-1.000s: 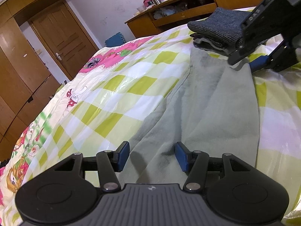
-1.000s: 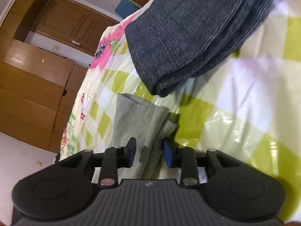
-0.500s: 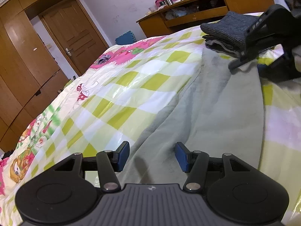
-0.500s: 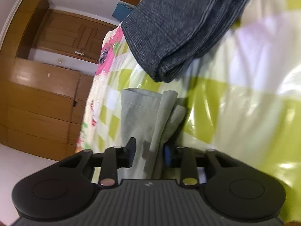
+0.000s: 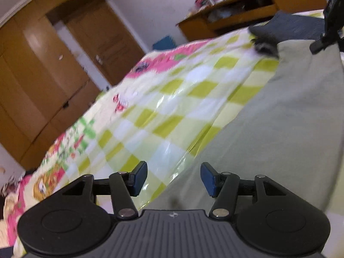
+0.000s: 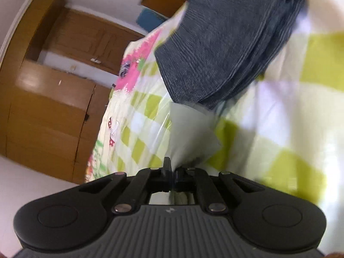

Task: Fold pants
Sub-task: 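Lift the leg end with the right tool and fold it toward the waistband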

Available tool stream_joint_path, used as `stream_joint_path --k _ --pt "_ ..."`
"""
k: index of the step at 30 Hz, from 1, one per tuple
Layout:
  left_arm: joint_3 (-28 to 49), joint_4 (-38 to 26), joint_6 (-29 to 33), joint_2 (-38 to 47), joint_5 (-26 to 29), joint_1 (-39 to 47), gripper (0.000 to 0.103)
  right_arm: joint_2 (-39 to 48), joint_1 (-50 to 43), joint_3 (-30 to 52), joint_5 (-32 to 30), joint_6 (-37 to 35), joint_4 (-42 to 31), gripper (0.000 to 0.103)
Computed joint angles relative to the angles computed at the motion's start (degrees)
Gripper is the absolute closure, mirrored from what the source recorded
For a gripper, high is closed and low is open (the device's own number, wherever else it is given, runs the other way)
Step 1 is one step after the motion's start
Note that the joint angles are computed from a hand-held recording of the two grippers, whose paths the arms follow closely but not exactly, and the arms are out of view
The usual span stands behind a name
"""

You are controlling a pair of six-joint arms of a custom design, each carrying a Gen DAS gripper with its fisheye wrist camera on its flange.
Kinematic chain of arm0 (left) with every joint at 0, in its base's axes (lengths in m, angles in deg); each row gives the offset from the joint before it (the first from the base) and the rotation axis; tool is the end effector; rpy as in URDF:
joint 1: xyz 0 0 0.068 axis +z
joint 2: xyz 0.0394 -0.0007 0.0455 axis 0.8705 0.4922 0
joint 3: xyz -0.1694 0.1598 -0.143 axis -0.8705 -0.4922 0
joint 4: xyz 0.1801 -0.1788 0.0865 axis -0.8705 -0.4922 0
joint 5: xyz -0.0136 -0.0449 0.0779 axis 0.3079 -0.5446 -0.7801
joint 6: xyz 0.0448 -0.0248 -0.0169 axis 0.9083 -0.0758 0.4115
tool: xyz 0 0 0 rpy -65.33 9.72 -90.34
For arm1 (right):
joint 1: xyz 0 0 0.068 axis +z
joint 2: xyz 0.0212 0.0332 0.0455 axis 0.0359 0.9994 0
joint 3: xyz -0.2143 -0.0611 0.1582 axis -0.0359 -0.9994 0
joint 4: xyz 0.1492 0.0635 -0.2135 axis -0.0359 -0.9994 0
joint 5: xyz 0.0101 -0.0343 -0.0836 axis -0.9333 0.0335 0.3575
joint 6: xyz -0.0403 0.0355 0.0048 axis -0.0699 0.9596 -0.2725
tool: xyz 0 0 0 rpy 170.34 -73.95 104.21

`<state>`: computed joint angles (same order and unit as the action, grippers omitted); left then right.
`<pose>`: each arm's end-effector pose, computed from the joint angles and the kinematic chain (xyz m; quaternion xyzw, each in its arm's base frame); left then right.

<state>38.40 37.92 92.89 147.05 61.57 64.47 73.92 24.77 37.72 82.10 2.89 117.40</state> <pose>0.2250 0.0076 0.0378 0.3528 0.7962 0.1105 0.4789 0.1870 0.0723 0.0478 0.3707 0.7795 0.3091 0.3994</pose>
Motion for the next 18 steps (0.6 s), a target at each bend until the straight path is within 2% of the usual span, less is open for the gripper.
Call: stream_joint_path --k 2,3,4,5,7,10,13,15,16,18 --pt "-0.5 -0.3 1.2 0.4 0.0 -0.2 0.031 5.9 -3.8 -0.1 -4.1 3.6 4.0 0.098" --pt "-0.9 1.9 1.7 1.8 -0.7 -0.6 0.031 7.1 -4.8 0.1 -4.9 4.2 5.4 0.098" --pt "-1.5 4.7 1.6 3.0 -1.6 -0.9 0.031 7.3 -4.4 -0.2 -3.7 3.5 6.6 0.099" --pt "-1.7 4.6 1.0 2.6 -1.6 -0.9 0.031 5.8 -3.6 0.0 -2.3 2.7 5.0 0.099" --pt "-1.0 -0.9 0.6 -0.1 -2.1 -1.3 0.031 5.3 -2.8 -0.2 -2.5 3.4 6.8 0.098" --pt "-1.5 -2.3 1.1 -2.5 -0.1 -1.6 0.031 0.9 -1.0 -1.8 0.0 1.2 5.0 0.099" --pt "2.0 -1.7 0.8 1.8 -4.9 -4.6 0.031 6.1 -4.8 -0.4 -3.8 3.8 2.5 0.098" --pt "5.8 4.1 3.6 10.8 -10.7 -6.6 0.031 9.7 -5.2 -0.9 -4.8 3.6 7.3 0.098" --pt "7.0 6.8 4.2 13.7 -12.3 -6.5 0.031 7.3 -4.8 -1.3 -4.7 2.6 5.1 0.096" --pt "7.3 4.9 2.1 12.0 -12.2 -4.9 0.031 -2.5 -3.1 -2.2 -1.0 0.7 -5.1 0.093"
